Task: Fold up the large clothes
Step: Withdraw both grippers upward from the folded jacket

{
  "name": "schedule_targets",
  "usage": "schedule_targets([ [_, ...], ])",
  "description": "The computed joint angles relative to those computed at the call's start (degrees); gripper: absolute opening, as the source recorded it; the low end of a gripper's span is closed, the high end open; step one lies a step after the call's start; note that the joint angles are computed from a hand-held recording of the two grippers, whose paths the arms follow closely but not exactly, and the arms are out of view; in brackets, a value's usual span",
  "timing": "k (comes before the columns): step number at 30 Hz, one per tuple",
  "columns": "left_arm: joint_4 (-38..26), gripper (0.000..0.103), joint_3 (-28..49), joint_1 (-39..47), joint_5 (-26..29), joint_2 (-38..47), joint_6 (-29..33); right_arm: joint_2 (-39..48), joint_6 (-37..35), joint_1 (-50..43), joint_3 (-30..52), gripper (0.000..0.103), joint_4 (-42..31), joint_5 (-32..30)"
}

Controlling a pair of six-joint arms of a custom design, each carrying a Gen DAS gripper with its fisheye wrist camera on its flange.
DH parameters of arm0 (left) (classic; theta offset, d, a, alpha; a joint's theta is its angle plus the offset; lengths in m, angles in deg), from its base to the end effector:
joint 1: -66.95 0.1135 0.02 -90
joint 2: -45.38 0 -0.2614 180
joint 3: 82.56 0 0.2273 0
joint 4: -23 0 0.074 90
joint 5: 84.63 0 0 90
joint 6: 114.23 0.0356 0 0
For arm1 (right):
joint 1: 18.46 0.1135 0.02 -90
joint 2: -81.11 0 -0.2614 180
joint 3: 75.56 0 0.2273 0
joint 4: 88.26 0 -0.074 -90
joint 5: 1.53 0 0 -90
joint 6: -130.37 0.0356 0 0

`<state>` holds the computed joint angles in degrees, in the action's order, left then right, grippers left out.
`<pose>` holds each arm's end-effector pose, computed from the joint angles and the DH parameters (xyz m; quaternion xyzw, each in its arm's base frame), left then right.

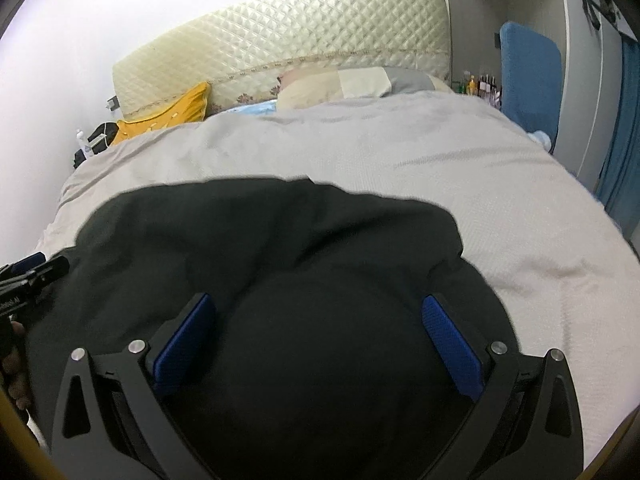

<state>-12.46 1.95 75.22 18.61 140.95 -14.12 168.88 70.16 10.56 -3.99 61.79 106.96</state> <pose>0.3408 0.0413 0.2512 0.0575 0.9219 -0.0469 0.3803 0.2702 0.1370 0.2336 0.0661 0.9152 0.0511 0.3942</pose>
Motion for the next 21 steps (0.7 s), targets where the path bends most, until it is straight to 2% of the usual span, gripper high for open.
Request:
schedule_targets([
  [4, -8.40, 0.091, 2.55, -0.17, -0.72, -8.87, -0.29, -7.84, 1.08, 3.99, 4.28, 0.103, -8.45, 2.53],
  [9, -16.59, 0.091, 4.90, 0.11, 3.02, -19.20, -0.36, -14.64, 3.22, 14.52, 14.15, 0.103, -22.12, 14.11],
  [14, -22.41, 0.091, 8.00, 0.29, 3.60, -27.89, 0.70, -17.41, 6.23, 26.48, 22.78, 0.103, -30.48, 26.97],
  [18, -28.40, 0.092, 10.04, 4.72, 9.21, -34.87, 2.31, -16.96, 12.20, 40.03, 30.24, 0.103, -39.42, 40.16],
  [20, -31.92, 0.092, 11.55, 7.08, 12.44, -37.16, 3.57, -15.48, 17.94, 46.32, 33.81, 0.103, -45.97, 46.16],
  [21, -33.78, 0.092, 12.50, 8.41, 14.52, -38.15, 4.26, -13.79, 22.83, 50.07, 36.86, 0.103, -51.59, 49.15],
])
